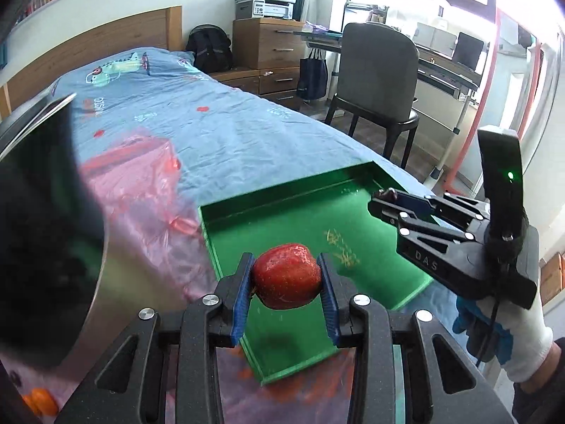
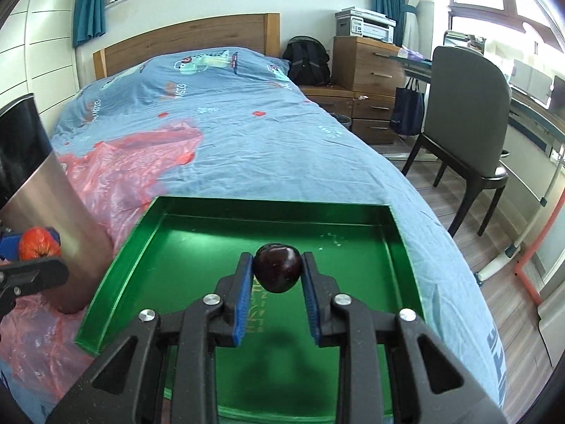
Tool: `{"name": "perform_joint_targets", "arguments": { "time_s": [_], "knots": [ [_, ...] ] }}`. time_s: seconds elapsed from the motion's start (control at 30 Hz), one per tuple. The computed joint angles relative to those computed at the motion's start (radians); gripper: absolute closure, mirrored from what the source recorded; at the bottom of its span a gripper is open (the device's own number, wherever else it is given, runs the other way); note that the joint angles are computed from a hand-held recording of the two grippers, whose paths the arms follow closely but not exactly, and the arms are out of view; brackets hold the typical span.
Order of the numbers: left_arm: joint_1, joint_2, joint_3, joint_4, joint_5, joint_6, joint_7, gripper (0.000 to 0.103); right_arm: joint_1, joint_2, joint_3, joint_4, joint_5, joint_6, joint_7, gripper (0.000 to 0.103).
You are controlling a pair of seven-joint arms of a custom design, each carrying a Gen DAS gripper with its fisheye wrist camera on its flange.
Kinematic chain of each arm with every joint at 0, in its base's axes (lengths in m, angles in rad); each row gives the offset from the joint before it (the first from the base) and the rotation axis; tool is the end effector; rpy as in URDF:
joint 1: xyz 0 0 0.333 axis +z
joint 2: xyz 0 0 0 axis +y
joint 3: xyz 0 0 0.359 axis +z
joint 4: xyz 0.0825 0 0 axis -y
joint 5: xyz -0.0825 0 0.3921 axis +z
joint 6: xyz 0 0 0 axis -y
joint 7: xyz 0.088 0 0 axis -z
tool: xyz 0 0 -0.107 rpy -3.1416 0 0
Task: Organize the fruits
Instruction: 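Carry the apple and plum to the green tray and open both grippers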
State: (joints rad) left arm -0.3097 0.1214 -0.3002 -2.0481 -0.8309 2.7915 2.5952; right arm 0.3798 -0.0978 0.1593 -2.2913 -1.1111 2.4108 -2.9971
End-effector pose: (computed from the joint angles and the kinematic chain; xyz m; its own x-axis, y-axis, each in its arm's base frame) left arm 0.5317 -0.3221 0.4805 -0.8092 -0.5837 0.0671 -0.4532 0.5473 -0.7036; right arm 0.4523 0.2661 0.4532 -0.3833 -0.9233 0.0251 -0.6225 0.2382 -0.7455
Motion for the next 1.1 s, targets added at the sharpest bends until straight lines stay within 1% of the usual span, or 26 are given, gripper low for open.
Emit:
{"name": "perform_joint_targets", "arguments": {
  "time_s": [0.1, 0.17, 0.23, 0.33, 0.43, 0.53, 0.6, 0.77, 0.83, 0.93, 0.97, 1.0, 1.03, 1.07, 1.1],
  "knots": [
    [-0.042, 0.116, 0.007, 0.111, 0.115, 0.047, -0.084, 0.072, -0.024, -0.003, -0.023, -0.028, -0.010, 0.025, -0.008, 0.103],
    [-0.059, 0.174, 0.016, 0.161, 0.178, 0.058, -0.140, 0.072, -0.045, 0.006, -0.039, -0.040, -0.024, 0.056, -0.001, 0.103],
    [-0.092, 0.226, 0.044, 0.193, 0.265, 0.081, -0.215, 0.072, -0.060, 0.016, -0.048, -0.050, -0.035, 0.078, 0.006, 0.103],
    [-0.130, 0.275, 0.091, 0.210, 0.377, 0.086, -0.322, 0.072, -0.080, 0.033, -0.061, -0.056, -0.055, 0.117, 0.014, 0.103],
    [-0.146, 0.282, 0.130, 0.195, 0.455, 0.073, -0.423, 0.072, -0.091, 0.052, -0.068, -0.047, -0.060, 0.148, 0.007, 0.103],
    [-0.178, 0.268, 0.176, 0.162, 0.545, 0.085, -0.533, 0.071, -0.090, 0.096, -0.072, -0.008, -0.020, 0.145, -0.063, 0.103],
    [-0.186, 0.262, 0.191, 0.148, 0.594, 0.087, -0.585, 0.071, -0.086, 0.125, -0.075, 0.022, 0.004, 0.141, -0.106, 0.103],
    [-0.168, 0.277, 0.189, 0.168, 0.652, 0.046, -0.666, 0.071, -0.079, 0.176, -0.089, 0.073, 0.082, 0.139, -0.212, 0.103],
    [-0.155, 0.285, 0.179, 0.184, 0.657, 0.025, -0.683, 0.071, -0.074, 0.184, -0.094, 0.081, 0.095, 0.132, -0.228, 0.103],
    [-0.160, 0.289, 0.184, 0.194, 0.690, 0.006, -0.719, 0.069, -0.072, 0.184, -0.100, 0.079, 0.103, 0.137, -0.225, 0.103],
    [-0.165, 0.289, 0.189, 0.194, 0.706, 0.005, -0.730, 0.069, -0.070, 0.184, -0.100, 0.080, 0.104, 0.128, -0.228, 0.096],
    [-0.161, 0.291, 0.184, 0.197, 0.711, 0.002, -0.731, 0.069, -0.067, 0.184, -0.099, 0.082, 0.107, 0.117, -0.231, 0.094],
    [-0.160, 0.291, 0.181, 0.198, 0.716, -0.002, -0.733, 0.067, -0.065, 0.186, -0.099, 0.085, 0.109, 0.108, -0.233, 0.085],
    [-0.154, 0.293, 0.175, 0.204, 0.717, -0.012, -0.731, 0.061, -0.064, 0.186, -0.098, 0.087, 0.114, 0.102, -0.236, 0.060],
    [-0.151, 0.302, 0.174, 0.220, 0.720, -0.026, -0.732, 0.058, -0.064, 0.187, -0.098, 0.089, 0.123, 0.100, -0.245, 0.047]
  ]
}}
